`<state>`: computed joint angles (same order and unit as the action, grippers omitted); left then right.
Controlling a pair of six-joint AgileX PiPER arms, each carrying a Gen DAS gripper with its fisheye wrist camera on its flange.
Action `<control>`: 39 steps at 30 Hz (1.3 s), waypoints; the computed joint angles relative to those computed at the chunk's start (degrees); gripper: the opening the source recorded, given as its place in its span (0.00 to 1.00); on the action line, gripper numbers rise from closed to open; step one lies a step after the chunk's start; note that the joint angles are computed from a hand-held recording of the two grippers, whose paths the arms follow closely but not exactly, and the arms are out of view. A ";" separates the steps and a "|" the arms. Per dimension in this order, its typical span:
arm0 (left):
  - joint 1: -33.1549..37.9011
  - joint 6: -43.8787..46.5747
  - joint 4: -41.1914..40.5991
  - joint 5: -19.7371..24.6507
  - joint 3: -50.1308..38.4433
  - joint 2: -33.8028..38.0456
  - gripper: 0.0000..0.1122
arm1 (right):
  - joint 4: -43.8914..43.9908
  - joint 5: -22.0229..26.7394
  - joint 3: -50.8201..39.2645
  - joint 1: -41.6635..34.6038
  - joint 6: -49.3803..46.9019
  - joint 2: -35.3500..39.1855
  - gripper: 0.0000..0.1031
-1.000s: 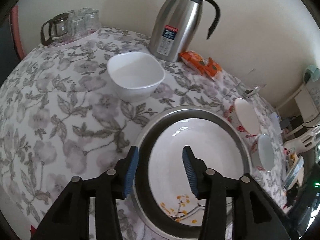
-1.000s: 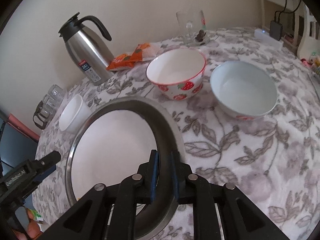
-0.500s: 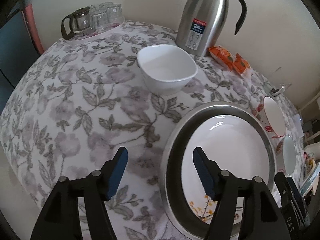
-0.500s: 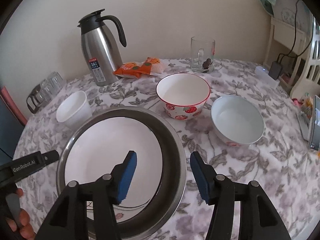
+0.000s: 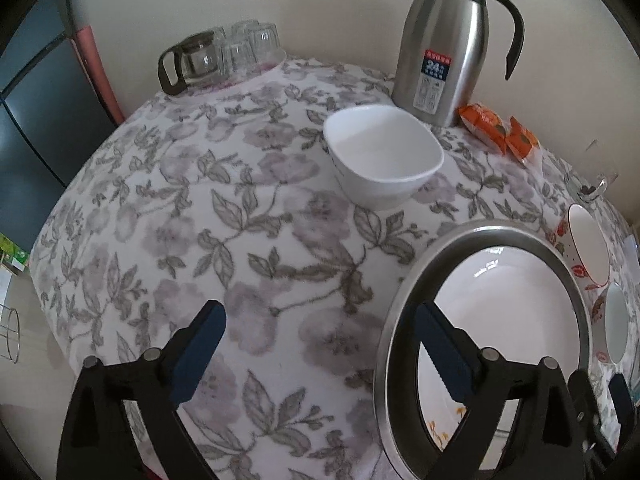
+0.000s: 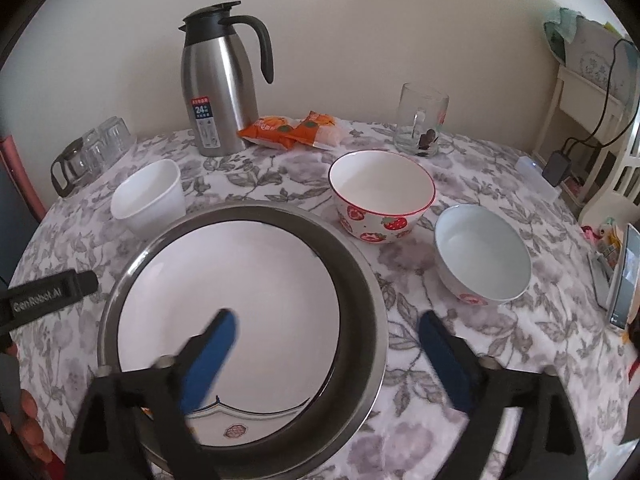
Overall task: Organize plates and bowls
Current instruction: 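Move both grippers away from the basin toward the red-rimmed strawberry bowl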
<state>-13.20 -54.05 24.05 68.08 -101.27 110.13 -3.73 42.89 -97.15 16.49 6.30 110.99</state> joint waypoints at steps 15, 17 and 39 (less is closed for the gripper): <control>6.40 -1.54 -0.73 -4.99 -0.20 -1.89 0.88 | 4.98 -2.17 -1.09 -1.73 0.47 0.38 1.00; 7.68 -1.41 -1.24 -6.49 -0.40 -2.11 0.88 | 6.08 -2.53 -1.89 -2.36 0.64 0.36 1.00; 12.33 8.09 -13.65 -2.48 -25.64 9.69 0.88 | 13.58 11.48 -32.79 -10.04 1.06 15.63 1.00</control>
